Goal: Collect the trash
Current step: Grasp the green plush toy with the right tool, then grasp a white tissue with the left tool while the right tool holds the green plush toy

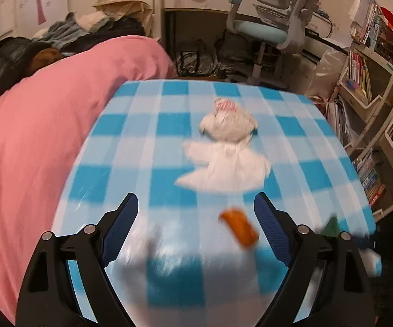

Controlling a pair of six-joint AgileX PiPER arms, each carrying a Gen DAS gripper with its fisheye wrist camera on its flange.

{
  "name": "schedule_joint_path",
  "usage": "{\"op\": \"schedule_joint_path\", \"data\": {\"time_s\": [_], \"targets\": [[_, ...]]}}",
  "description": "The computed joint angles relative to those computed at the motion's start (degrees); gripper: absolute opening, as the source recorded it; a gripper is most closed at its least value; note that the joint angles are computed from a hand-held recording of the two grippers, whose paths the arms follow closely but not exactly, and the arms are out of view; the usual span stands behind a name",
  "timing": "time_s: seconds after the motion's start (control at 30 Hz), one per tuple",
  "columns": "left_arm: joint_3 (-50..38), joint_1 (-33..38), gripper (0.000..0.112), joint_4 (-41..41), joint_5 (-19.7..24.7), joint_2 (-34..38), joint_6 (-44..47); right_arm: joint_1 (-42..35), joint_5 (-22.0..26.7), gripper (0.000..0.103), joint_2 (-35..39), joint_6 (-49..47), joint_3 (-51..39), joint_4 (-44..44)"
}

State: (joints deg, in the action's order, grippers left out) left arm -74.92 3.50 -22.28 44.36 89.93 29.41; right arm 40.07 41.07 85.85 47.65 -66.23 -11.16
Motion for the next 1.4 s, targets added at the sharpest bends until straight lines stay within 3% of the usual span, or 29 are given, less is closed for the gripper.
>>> {"op": "schedule_joint_path", "data": {"time_s": [0.1, 0.23, 0.47, 0.53, 0.63, 0.7, 0.77, 1.07, 1.4], "targets": [[-6.9, -2.5, 0.083, -0.4, 2.7, 6.9, -1.3, -0.5, -0.3, 0.050, 0.8, -1.7, -0.4, 1.1], [-11.2, -6.3, 0.083, 2.9, 2.5, 12.5, -3.0, -0.7, 0.1, 0.052, 2.0, -3.9, -1.3, 1.3], [-13.3, -10.0, 0.083, 9.7, 0.6, 17.2, -8.5, -1.9, -0.1, 0.057, 3.9, -7.0, -2.5, 2.6], [-13.3, -9.4, 0.077, 8.9, 0.6, 17.7, -8.5, -1.9, 0.1, 0.058, 4.5, -7.4, -2.9, 2.6], [-11.7, -9.2, 0.056, 8.9, -1.9, 16.9, -7.5, -1.6, 0.4, 0.060, 5.2, -7.3, -3.4, 2.0], [-12.1, -7.7, 0.016, 5.3, -0.8, 16.9, -4.5, -1.3, 0.7, 0.060, 5.5, -7.0, -3.7, 1.3], [-13.8, -5.6, 0.003, 1.3, 2.5, 17.7, -2.0, -0.9, 1.1, 0.060, 6.1, -6.6, -4.1, 0.5], [-9.3, 4.5, 0.002, -9.1, 4.0, 10.7, 5.1, 1.6, 1.6, 0.052, 5.1, -2.0, -4.7, -4.1], [2.3, 11.3, 0.002, -11.3, 2.5, -6.3, 12.0, 4.9, -0.9, 0.052, 1.2, 9.1, -3.2, -11.5]]}}
